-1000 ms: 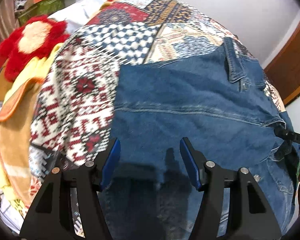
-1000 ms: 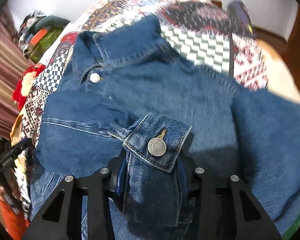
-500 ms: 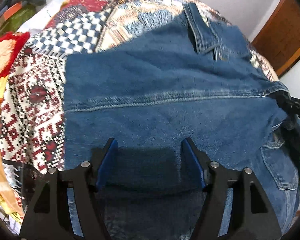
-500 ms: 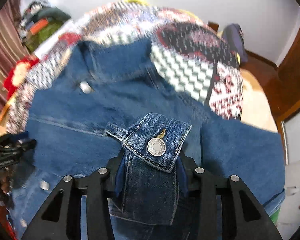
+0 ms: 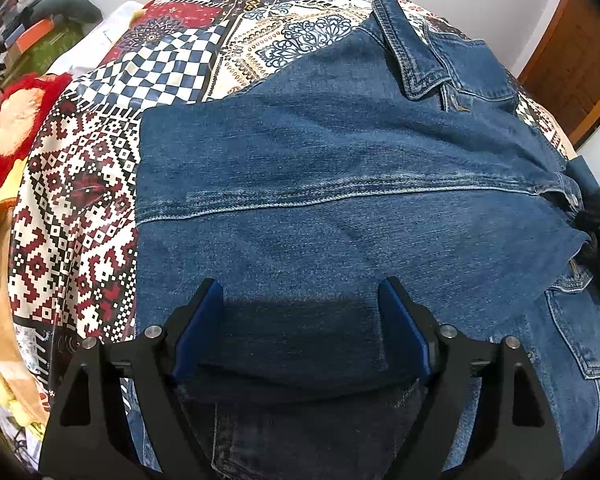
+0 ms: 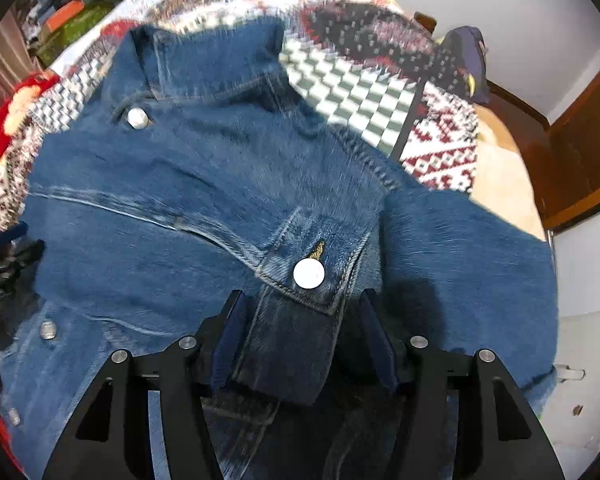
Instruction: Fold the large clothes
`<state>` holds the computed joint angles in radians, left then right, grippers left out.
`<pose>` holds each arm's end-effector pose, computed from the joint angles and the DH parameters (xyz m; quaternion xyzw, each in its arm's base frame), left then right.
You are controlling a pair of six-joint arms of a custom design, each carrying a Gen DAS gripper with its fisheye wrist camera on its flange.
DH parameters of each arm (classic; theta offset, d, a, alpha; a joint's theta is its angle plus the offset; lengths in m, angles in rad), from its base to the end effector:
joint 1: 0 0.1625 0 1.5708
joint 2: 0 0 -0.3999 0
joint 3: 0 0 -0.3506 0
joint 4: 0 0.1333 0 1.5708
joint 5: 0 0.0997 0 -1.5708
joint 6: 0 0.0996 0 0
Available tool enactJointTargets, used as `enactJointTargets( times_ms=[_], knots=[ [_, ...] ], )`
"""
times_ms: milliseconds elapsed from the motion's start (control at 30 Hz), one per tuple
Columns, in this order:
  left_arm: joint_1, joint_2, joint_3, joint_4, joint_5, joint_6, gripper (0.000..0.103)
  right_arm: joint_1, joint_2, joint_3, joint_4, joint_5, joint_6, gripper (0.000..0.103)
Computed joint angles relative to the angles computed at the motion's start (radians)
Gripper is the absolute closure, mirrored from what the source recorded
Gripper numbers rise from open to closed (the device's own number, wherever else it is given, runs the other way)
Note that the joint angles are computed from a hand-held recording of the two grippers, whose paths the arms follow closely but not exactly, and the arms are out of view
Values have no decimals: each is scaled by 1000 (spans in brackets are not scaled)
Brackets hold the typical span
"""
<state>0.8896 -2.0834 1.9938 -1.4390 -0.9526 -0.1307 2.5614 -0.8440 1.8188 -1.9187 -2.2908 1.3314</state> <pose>-0.0086 -0.3139 0.4571 0.2650 0.9148 -0.1016 0.2873 0.4547 -0.2172 0.0521 -0.0439 -0.8958 0.1924 0.3982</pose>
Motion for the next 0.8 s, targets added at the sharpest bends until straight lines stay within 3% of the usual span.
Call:
enactJointTargets(
  times_ms=[167, 300, 367, 467, 667, 800],
  knots=[
    [-85, -13, -23, 106, 51, -65, 22, 84, -51, -48, 91, -72, 88, 48],
    [-172, -31, -68, 151, 30, -80, 22, 156, -103, -87, 232, -129, 227, 46],
    [-235, -37, -90, 171, 32, -102, 22, 184, -132, -92, 295, -156, 301, 35],
    [-294, -25, -116, 147, 2, -116, 22, 233, -174, -91, 397, -181, 441, 29],
    [-388, 29, -85, 21, -40, -119, 19, 297, -278, -43, 564, -125, 690, 29],
    [-398, 79, -42, -53, -103, -132, 19, 327, -388, 87, 507, -64, 814, 29]
  ],
)
